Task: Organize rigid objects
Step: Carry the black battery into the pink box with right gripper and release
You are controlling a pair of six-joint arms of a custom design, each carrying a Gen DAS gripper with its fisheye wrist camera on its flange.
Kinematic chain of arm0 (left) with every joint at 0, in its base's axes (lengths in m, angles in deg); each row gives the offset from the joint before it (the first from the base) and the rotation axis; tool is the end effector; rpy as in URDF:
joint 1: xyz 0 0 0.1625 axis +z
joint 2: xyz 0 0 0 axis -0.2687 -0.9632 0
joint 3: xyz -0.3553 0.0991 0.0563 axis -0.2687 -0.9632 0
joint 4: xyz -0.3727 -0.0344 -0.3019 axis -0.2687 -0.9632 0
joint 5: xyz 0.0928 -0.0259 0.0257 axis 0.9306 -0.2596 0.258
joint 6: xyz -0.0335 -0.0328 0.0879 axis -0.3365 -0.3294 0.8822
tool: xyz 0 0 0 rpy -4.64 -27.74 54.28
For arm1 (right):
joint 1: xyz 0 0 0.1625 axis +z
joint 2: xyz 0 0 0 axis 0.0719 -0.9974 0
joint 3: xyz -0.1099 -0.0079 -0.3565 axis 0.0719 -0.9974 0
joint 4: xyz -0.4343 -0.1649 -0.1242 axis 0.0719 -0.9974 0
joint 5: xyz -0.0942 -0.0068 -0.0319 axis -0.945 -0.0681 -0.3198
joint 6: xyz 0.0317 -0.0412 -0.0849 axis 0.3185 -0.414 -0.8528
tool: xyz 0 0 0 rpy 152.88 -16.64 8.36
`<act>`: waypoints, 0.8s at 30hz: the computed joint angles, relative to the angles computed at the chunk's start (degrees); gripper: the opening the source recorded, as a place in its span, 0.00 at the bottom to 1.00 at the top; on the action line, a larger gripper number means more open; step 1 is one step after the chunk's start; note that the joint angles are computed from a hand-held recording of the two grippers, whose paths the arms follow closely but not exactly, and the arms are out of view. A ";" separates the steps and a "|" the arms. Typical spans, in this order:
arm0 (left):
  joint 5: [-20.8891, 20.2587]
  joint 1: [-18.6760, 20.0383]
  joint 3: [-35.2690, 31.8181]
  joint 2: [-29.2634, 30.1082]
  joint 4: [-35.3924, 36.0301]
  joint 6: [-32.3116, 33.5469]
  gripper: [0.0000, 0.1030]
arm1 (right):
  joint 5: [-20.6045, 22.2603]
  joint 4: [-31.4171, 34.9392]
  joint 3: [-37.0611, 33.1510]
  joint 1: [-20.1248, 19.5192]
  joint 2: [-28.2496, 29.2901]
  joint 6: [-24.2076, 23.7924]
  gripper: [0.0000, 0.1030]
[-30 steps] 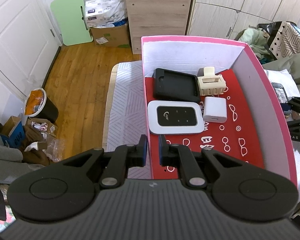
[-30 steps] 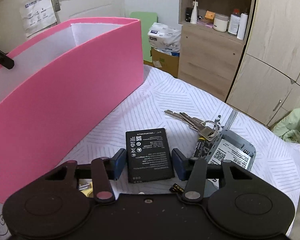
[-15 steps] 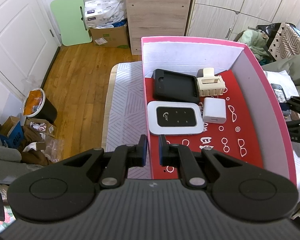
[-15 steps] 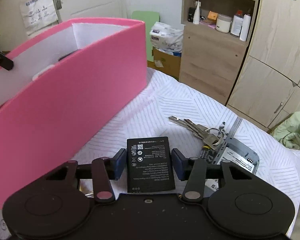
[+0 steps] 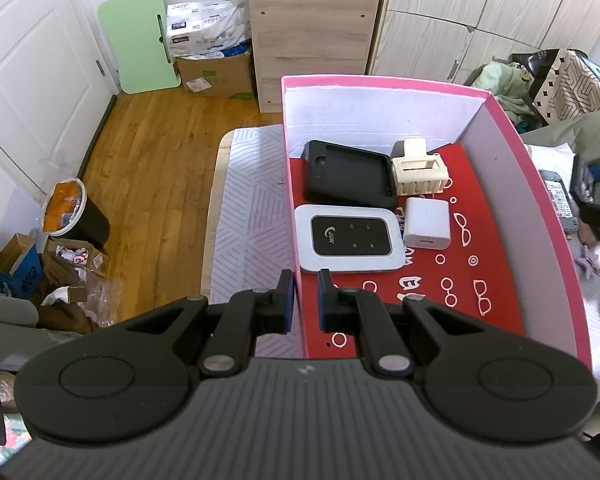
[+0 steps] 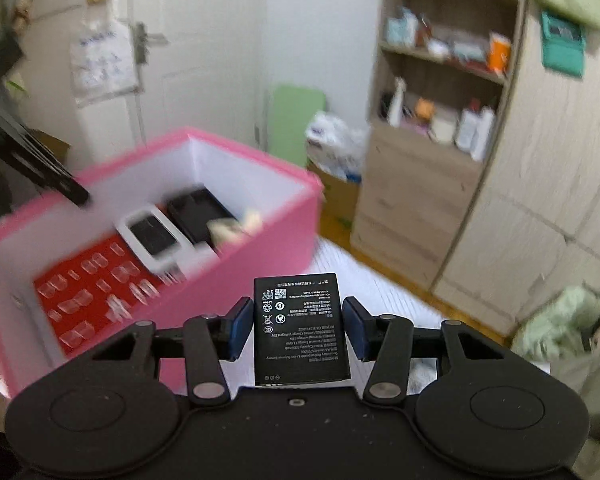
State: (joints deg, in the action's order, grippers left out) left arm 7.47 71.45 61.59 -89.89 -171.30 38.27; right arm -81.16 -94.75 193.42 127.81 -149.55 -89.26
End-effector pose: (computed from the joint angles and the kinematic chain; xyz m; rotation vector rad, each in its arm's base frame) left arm -0.1281 -0.5193 0.3549 1.0304 2.3919 -0.2339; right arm 0.3289 -0.2893 0.1330 0.5507 -2.1700 0.9836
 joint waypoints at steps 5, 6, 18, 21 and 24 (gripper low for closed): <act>-0.62 0.31 -0.39 0.23 0.12 0.09 0.09 | 8.86 3.99 -5.04 0.37 1.73 -4.82 0.53; -0.59 0.27 -0.35 0.23 0.02 0.02 0.09 | 10.86 5.54 -6.11 0.04 2.32 -5.31 0.53; -2.44 1.26 -0.01 -0.26 -1.46 1.60 0.09 | 20.72 30.72 -24.31 -5.81 18.32 -12.98 0.53; -2.46 1.23 -0.19 -0.07 -1.24 1.65 0.09 | 20.45 32.95 -27.30 -6.60 21.22 -16.04 0.53; -2.77 1.41 -0.42 0.00 -1.10 1.66 0.09 | 22.18 33.92 -29.05 -7.35 22.84 -16.95 0.53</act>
